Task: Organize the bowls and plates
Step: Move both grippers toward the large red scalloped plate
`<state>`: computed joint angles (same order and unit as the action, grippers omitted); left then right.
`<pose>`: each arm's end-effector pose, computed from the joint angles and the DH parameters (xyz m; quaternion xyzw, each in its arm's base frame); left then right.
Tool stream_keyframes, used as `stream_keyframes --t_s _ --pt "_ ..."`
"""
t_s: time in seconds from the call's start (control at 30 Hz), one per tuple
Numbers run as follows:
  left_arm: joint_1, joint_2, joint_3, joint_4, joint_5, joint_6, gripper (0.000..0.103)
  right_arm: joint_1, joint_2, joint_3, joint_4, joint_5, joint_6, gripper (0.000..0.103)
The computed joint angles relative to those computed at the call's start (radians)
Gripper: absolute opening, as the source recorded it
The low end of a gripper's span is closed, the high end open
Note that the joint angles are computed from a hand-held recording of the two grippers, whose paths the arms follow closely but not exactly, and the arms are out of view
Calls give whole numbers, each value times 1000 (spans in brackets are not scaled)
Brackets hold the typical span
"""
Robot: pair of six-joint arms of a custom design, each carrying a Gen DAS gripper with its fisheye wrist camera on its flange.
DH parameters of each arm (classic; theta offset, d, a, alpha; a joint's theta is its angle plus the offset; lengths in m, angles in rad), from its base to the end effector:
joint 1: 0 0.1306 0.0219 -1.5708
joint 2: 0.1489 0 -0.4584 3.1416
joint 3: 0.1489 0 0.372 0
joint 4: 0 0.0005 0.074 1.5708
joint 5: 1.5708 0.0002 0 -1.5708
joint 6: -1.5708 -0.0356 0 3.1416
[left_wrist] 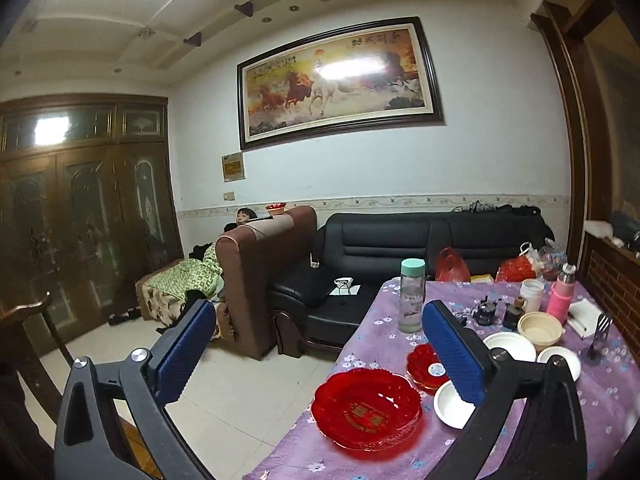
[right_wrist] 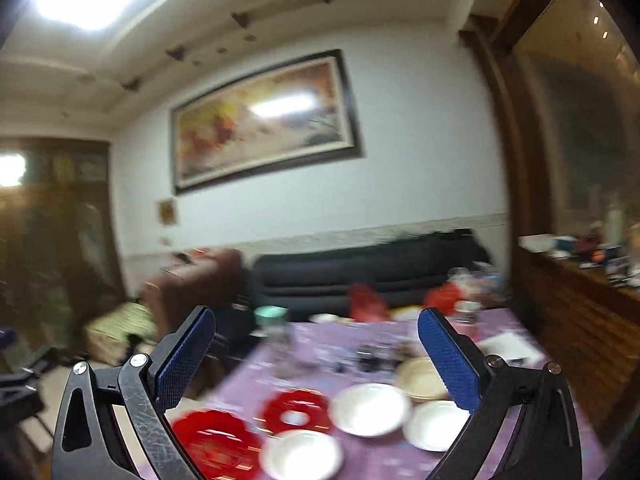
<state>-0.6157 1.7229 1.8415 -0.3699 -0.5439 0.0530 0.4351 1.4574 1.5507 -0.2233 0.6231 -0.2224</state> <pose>0.5233 -0.3482 0.5862 0.0532 0.7769 0.0067 0.6273 0.4720 0.1959 0.6098 0.1251 0.7328 -0.0153 0.6687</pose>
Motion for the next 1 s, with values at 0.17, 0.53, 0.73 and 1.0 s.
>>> stream_keyframes --t_s 0.17,0.53,0.73,1.0 --pt "26 15 -59 21 153 86 103 -2 79 -34 29 -127 -29 103" --pt "74 134 -56 -11 302 196 103 -64 274 72 -202 -174 -268 103" --pt "91 172 -17 -18 297 219 103 -79 296 73 -239 -188 -326 103" --pt "107 180 -47 33 229 321 103 -135 263 -16 -231 -238 -320 103"
